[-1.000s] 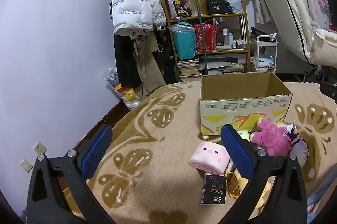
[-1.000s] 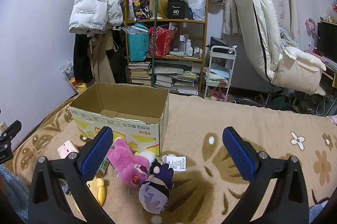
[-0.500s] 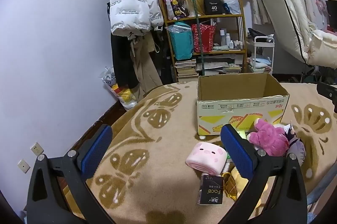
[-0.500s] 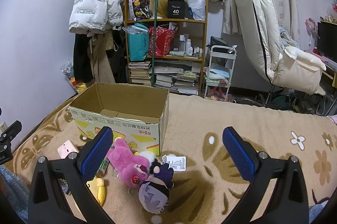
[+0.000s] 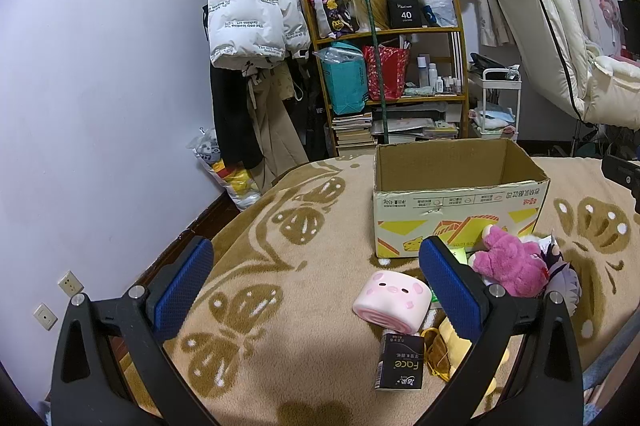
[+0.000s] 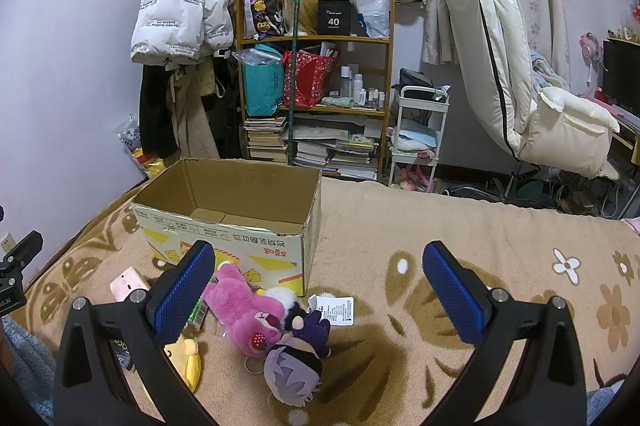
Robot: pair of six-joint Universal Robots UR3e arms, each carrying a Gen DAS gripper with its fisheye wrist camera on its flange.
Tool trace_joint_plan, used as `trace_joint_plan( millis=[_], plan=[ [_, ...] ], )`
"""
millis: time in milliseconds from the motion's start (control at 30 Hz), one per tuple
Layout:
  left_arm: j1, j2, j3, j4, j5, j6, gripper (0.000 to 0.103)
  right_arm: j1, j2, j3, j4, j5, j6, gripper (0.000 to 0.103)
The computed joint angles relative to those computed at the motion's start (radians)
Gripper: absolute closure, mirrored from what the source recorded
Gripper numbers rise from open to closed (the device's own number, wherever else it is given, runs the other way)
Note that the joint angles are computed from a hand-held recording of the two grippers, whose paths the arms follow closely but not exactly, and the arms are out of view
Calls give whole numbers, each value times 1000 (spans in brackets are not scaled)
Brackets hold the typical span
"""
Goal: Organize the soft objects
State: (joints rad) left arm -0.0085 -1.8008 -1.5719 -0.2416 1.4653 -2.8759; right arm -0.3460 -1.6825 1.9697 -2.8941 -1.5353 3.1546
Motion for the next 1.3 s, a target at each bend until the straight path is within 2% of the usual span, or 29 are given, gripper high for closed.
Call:
trace_joint_plan(
  millis=[1300],
  plan=[
    [0,1,-6,12,-1,1,1,4,8,-4,2,-2,3,0]
  ],
)
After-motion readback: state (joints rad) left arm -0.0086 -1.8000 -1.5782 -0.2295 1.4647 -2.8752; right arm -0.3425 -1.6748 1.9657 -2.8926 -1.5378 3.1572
